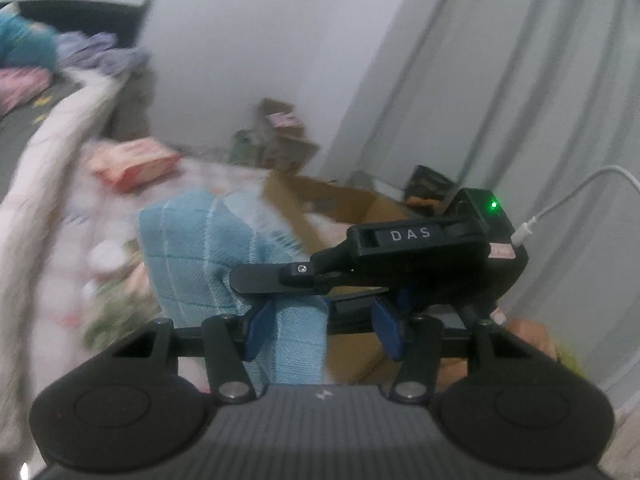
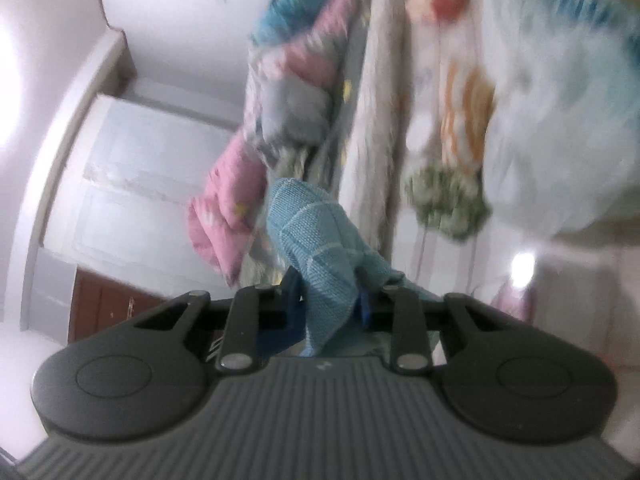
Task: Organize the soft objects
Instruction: 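Lift the blue towel with the right gripper and carry it toward the box, then lower the towel into the box and open the right gripper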
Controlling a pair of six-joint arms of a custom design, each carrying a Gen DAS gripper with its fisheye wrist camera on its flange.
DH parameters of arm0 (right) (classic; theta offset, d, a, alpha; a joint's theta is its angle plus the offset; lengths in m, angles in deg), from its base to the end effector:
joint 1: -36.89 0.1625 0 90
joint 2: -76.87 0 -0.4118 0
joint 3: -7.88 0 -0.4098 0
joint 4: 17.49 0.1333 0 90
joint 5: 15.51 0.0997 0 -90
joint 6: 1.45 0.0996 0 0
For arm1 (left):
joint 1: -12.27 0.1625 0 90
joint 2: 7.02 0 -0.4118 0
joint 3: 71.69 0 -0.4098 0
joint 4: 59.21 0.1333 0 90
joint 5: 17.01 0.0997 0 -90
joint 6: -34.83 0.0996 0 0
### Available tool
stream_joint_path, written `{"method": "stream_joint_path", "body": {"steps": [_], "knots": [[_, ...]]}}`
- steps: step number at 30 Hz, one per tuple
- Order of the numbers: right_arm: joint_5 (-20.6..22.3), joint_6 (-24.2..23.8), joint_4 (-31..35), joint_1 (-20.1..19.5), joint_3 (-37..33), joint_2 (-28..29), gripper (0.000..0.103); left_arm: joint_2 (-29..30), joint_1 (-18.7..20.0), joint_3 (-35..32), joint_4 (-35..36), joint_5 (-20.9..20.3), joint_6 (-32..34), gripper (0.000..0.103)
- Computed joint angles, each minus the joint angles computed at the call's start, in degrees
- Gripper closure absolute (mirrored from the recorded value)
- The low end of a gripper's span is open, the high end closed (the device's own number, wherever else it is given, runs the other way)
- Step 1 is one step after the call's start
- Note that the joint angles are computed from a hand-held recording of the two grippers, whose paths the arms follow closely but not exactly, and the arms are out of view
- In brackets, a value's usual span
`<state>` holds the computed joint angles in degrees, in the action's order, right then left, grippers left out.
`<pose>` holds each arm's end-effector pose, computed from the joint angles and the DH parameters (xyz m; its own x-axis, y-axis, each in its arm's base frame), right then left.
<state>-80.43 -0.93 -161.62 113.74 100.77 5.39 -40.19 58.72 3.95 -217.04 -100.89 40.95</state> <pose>0.0242 -0.6680 0.3814 -0.9323 -0.0096 -0.3615 0.1999 0.8194 -0.5373 -0.4327 -0.6641 0.0643 -0.6814 0.7181 -0.1415 0.6992 0.5817 -0.4156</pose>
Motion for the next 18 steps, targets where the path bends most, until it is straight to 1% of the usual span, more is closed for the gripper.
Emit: {"method": "stream_joint_path", "body": {"steps": [3,4,7,11,13,16,18], "knots": [[-0.17,0.18,-3.65,-1.22,1.7,-3.59,0.077,4.24,-0.81,-5.81,2.0,-3.1,2.0,0.043],[-0.31,0.33,-4.86,-1.75,2.27,-4.8,0.078,5.92,-1.14,-7.99,2.4,-4.08,2.49,0.038],[-1.69,0.9,-8.49,-3.67,3.69,-8.46,0.079,9.72,-1.9,-12.45,2.31,-5.94,3.16,0.029],[-4.06,1.84,-11.55,-6.83,4.5,-12.94,0.079,13.35,-2.13,-17.05,4.05,-7.49,2.62,0.028],[-6.65,1.52,-12.66,-7.75,4.01,-14.24,0.079,14.58,-2.06,-18.42,4.75,-7.12,1.98,0.027],[-12.31,0.1,-14.56,-8.74,2.28,-15.18,0.079,16.0,-1.53,-20.56,6.56,-6.01,0.59,0.027],[-18.51,-2.88,-16.43,-8.37,0.86,-15.12,0.079,16.49,-0.98,-21.54,7.15,-5.3,-0.41,0.027]]}}
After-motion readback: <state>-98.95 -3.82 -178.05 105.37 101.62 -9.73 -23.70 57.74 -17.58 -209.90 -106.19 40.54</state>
